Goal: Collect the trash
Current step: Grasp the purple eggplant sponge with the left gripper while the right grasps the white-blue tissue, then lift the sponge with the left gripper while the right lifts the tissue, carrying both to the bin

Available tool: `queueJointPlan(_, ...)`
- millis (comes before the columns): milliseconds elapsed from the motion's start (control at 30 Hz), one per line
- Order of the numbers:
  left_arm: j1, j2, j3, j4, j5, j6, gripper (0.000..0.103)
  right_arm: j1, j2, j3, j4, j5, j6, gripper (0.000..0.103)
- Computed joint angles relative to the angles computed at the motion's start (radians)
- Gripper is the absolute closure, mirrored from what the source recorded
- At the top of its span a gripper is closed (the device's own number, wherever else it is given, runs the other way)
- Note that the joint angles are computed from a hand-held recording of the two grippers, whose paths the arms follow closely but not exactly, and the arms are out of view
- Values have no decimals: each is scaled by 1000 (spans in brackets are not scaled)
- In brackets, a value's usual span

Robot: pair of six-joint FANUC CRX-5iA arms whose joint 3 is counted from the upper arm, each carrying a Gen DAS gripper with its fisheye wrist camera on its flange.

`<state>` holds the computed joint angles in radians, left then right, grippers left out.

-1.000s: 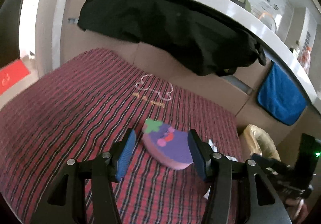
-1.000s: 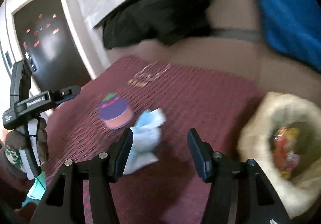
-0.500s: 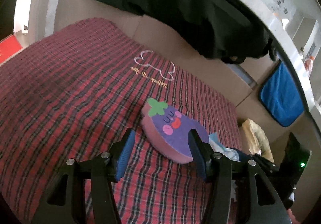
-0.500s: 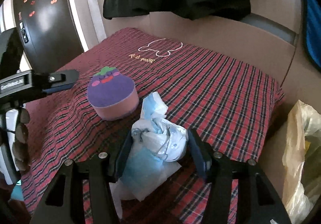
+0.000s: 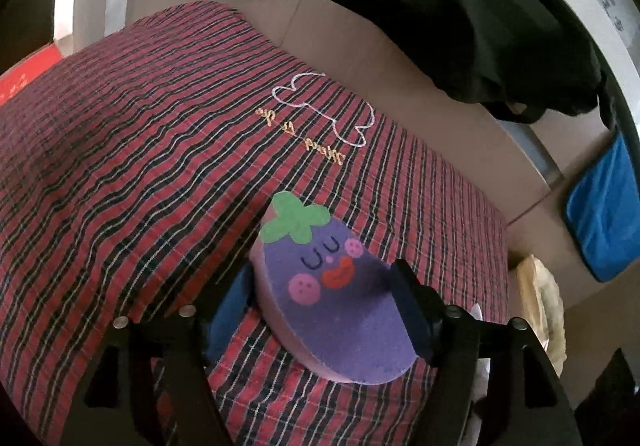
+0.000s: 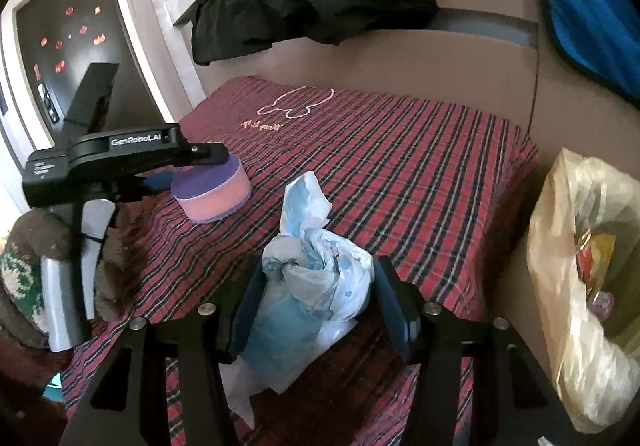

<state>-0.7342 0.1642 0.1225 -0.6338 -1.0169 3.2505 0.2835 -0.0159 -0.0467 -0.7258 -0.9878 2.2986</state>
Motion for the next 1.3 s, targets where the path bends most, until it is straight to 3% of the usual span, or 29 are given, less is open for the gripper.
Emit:
queueJointPlan(300, 4, 20, 39, 48, -47, -8, 35, -51, 4, -4, -88, -32, 43, 51)
queueJointPlan(433, -39, 26, 78, -25, -94, -3, 59, -56, 1, -8, -97, -39, 55, 51)
queueJointPlan(567, -90, 50, 146, -95, -151, -74, 68, -51, -1, -8, -93, -36, 54, 51)
queueJointPlan(667, -121, 62, 179, -131, -155, -125, 69, -49, -3, -7, -93, -32, 50, 51)
queueJointPlan(767, -115, 61, 180, -114, -101, -157, 69, -46, 0, -5, -86, -34, 45, 51)
queueJointPlan(867, -60, 57, 144, 0, 27, -220, 69, -50, 4, -1, -88, -42, 46, 51)
queueJointPlan(933, -48, 71, 148, 36, 48, -245, 69, -55, 10, 4, -92, -48, 47, 51)
queueJointPlan(1300, -126, 92, 217, -105, -113, -188, 72, -58, -4, -3, -92, -34, 39, 51)
